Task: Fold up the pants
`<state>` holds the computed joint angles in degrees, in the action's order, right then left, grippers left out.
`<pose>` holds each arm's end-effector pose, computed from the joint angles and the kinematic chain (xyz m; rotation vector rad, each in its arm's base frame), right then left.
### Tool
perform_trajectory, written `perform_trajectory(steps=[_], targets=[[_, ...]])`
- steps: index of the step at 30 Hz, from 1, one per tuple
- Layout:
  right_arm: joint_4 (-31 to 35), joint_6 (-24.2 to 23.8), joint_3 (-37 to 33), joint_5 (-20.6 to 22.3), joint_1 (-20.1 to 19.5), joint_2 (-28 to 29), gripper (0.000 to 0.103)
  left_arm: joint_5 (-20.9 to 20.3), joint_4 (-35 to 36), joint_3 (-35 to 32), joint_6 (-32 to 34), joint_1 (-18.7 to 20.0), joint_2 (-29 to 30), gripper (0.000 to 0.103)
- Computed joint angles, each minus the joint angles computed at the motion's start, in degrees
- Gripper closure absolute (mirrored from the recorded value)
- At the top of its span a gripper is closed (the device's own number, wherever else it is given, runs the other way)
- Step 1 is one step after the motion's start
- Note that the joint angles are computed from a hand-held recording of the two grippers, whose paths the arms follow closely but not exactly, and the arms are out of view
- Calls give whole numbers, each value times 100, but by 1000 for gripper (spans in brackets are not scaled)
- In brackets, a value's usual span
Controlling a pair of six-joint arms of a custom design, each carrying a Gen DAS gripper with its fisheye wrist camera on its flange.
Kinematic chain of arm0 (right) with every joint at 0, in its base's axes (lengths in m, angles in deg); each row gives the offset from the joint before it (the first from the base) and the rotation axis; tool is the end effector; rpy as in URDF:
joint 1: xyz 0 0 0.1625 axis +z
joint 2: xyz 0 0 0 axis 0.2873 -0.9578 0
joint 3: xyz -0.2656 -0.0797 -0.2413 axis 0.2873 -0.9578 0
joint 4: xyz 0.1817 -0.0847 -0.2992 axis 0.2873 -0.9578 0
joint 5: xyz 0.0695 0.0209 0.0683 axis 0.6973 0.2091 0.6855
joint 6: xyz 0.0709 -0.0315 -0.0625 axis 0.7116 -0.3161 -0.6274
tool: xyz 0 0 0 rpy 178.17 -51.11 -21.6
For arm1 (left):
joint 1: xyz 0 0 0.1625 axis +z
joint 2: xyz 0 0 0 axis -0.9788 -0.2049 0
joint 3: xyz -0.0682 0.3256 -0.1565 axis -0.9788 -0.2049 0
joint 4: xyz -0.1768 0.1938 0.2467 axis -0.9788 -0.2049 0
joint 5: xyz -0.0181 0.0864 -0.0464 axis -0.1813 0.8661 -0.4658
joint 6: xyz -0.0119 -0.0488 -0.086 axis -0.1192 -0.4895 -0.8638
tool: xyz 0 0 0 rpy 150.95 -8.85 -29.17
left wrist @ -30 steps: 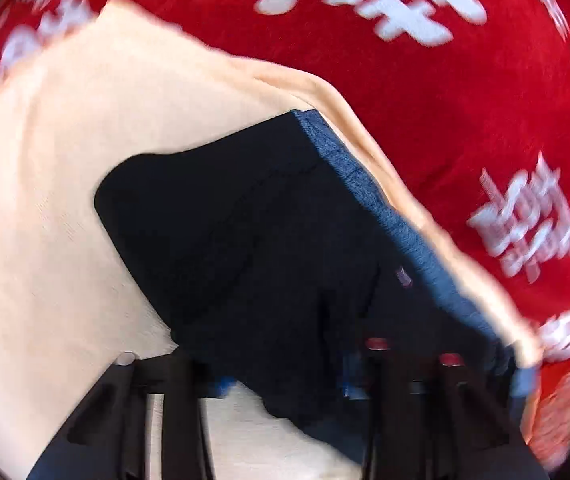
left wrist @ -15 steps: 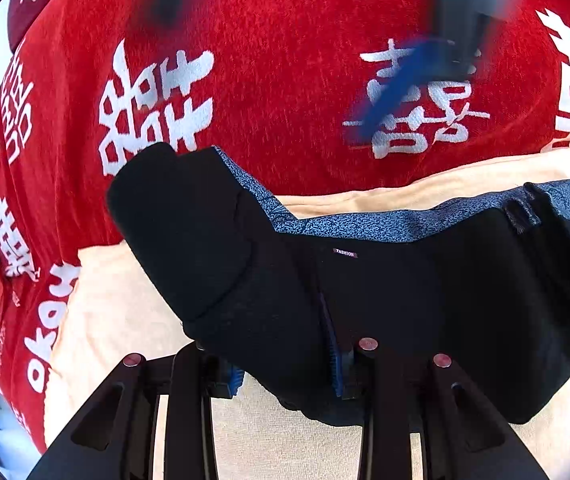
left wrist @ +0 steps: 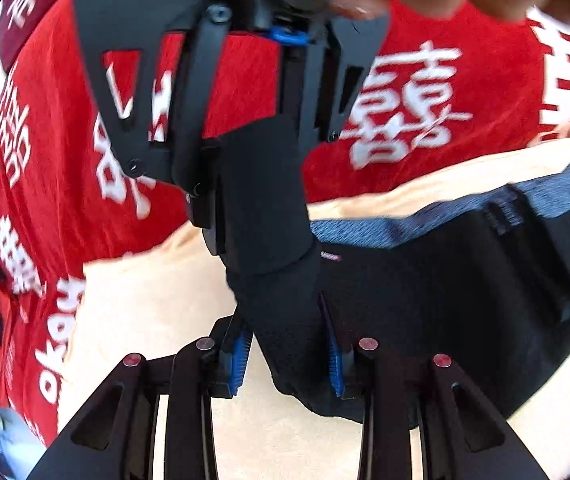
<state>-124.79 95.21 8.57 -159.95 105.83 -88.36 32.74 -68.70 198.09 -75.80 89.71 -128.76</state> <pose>0.4091 -0.4271 0.1077 0.0541 -2.8039 -0.2536 -0.2323 -0.2558 0.2866 1.0525 2.0267 -0.4820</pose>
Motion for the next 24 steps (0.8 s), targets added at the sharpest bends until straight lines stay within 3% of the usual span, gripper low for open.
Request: perform_trajectory(steps=[6,15,20,24], targets=[[-1198,237,1563,117,109,-1701,84,-432,-540,-390,128,-540,518,69],[-1887,1023,3646,-213,215,-4747,84,-1362,-1918,-762,645,-1346,1893,69],[-1393,1361,4627,-360,-77,-6698,84,-1949,-2545,-786,893,-1686,2834,69],[-794,1076,5381,-180,-862,-8308,84,-2290,-2848,-718,991,-1877,3482,69]])
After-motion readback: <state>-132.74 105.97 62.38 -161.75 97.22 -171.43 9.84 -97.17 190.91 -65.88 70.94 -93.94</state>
